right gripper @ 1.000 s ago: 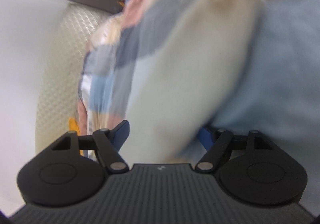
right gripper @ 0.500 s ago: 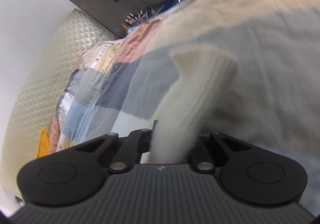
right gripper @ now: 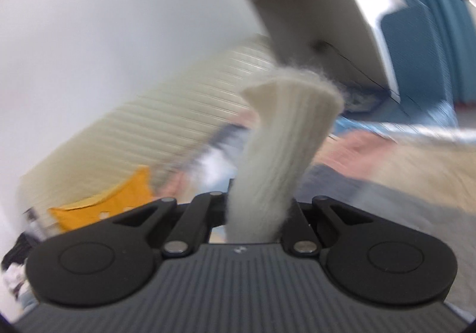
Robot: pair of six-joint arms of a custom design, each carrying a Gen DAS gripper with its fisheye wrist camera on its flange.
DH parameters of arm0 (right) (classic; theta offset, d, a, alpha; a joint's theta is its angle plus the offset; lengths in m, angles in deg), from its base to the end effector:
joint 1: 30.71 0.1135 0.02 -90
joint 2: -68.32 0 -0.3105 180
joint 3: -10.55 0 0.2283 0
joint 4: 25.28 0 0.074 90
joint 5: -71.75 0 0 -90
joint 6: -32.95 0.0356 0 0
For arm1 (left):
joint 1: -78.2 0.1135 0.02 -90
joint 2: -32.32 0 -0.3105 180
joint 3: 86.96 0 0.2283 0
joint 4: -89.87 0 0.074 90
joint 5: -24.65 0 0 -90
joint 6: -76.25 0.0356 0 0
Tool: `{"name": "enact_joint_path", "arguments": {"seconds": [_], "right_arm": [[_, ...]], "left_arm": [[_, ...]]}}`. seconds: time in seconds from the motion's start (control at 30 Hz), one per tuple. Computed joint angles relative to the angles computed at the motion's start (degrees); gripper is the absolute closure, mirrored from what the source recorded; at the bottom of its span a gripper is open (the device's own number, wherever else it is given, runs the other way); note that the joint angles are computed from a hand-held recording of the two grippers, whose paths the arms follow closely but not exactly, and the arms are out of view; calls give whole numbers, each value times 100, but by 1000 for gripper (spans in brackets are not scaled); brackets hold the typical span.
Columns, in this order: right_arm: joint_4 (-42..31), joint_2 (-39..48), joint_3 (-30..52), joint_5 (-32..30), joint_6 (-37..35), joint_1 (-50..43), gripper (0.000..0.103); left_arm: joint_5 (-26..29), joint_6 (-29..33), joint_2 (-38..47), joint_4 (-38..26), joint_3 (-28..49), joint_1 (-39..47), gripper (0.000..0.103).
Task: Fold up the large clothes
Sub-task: 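Lift the sleeve with the right gripper, fold it across the body, release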
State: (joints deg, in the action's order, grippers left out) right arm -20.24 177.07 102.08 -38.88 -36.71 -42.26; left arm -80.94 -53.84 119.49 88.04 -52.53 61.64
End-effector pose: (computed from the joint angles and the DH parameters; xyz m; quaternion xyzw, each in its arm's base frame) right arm 0.4363 -0.0764 0.3173 0.1022 0.7670 0.1863 0.6055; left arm 0.1999 -0.0494 0.1537 -0.2328 0.9155 -0.0293 0.3267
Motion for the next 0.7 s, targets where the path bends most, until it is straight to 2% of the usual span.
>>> {"name": "enact_joint_path", "arguments": {"seconds": [0.13, 0.37, 0.53, 0.7], "right_arm": [[-194, -855, -131, 48, -369, 795, 93], [-564, -1941, -613, 696, -1471, 2773, 93], [-439, -2176, -1306, 1251, -1805, 4197, 93], [49, -2021, -2141, 1710, -2080, 5282, 93]], "left_arm": [[188, 30, -443, -22, -164, 216, 63], [533, 222, -1596, -444, -379, 840, 61], [977, 462, -2334, -846, -523, 1528, 61], [1778, 849, -2729, -1039, -572, 2633, 61]]}}
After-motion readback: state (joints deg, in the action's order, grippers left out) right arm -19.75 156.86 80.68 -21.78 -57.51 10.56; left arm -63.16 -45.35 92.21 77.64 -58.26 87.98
